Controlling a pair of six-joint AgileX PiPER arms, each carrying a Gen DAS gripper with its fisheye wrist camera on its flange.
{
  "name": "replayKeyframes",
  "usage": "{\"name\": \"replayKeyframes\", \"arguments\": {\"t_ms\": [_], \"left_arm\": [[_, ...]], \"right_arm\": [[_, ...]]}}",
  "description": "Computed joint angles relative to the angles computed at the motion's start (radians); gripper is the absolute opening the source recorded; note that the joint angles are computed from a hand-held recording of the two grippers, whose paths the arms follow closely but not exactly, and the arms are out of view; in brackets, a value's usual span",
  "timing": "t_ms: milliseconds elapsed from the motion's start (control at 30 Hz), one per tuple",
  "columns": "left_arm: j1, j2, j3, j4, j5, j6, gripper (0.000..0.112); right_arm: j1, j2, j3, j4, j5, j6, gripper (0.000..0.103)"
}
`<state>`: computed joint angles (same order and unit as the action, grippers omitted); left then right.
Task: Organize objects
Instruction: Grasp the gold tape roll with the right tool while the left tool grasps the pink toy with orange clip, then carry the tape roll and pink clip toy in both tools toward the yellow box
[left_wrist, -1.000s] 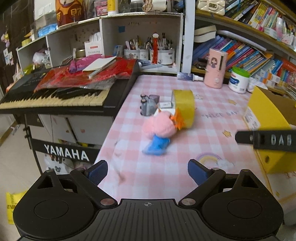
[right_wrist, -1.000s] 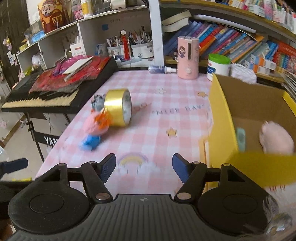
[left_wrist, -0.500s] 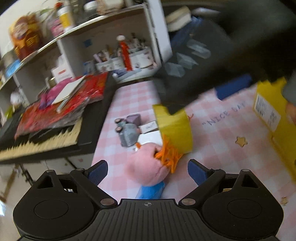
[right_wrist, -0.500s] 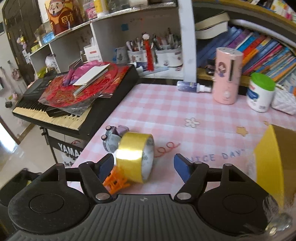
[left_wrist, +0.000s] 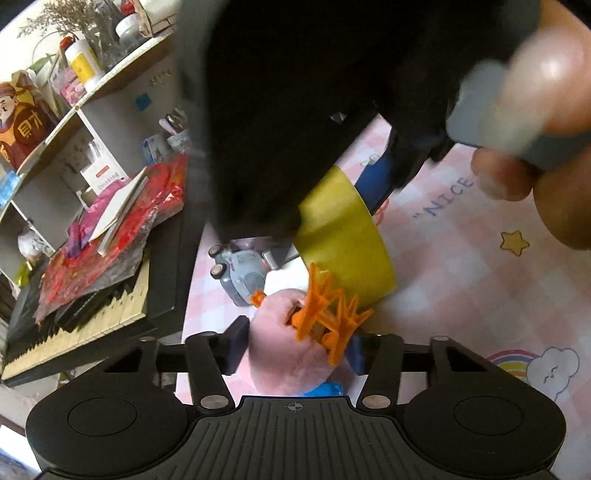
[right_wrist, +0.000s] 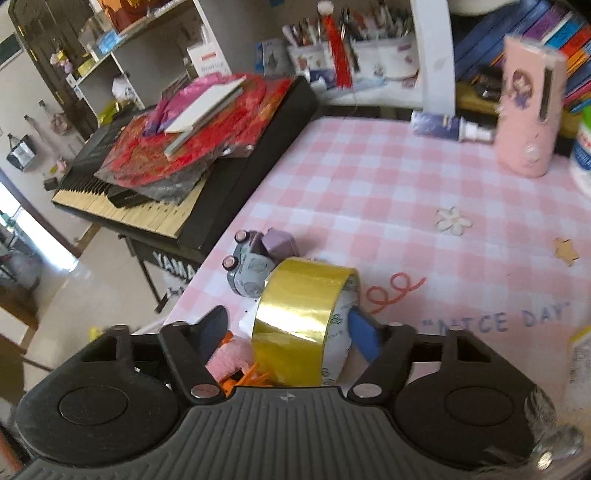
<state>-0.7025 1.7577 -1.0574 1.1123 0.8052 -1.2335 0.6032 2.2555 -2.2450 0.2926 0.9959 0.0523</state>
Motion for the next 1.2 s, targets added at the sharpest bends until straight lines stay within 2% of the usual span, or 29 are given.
{"name": "replayKeyframes", "arguments": {"t_ms": [33,100,300,500,633,900,1200], "left_arm": [[-0.002,-0.005,0.001,-0.004,0.003,-0.003,0.047],[-0.006,-0.034,0.016,-0.014,-0.001,-0.026,0.046],[-0.035,-0.187,0.086,-0.076,-0.047,-0.136,0.046],[-0.062,-0.326,0.165,-0.127,-0.091,-0.238,0.046],[-0.127,-0.404,0.202,-0.142,-0.049,-0.293,0.046],[-0.258,-0.540,0.280,-0.138,0.054,-0.422,0.046],[-0.525,-0.650,0.353,-0.104,0.253,-0.545,0.046]], "right_arm": [[-0.005,0.009,-0.012,0.016,0.010,-0.003,0.037],[-0.014,-0.005,0.011,0.034,0.003,0.003,0.036],[-0.046,-0.218,0.326,0.042,-0.189,-0.037,0.035],[-0.074,-0.407,0.589,0.006,-0.264,-0.022,0.035],[-0.072,-0.521,0.745,-0.027,-0.310,0.000,0.035],[-0.016,-0.746,0.999,-0.118,-0.366,0.148,0.034],[0.165,-0.919,1.156,-0.358,-0.330,0.470,0.034]]}}
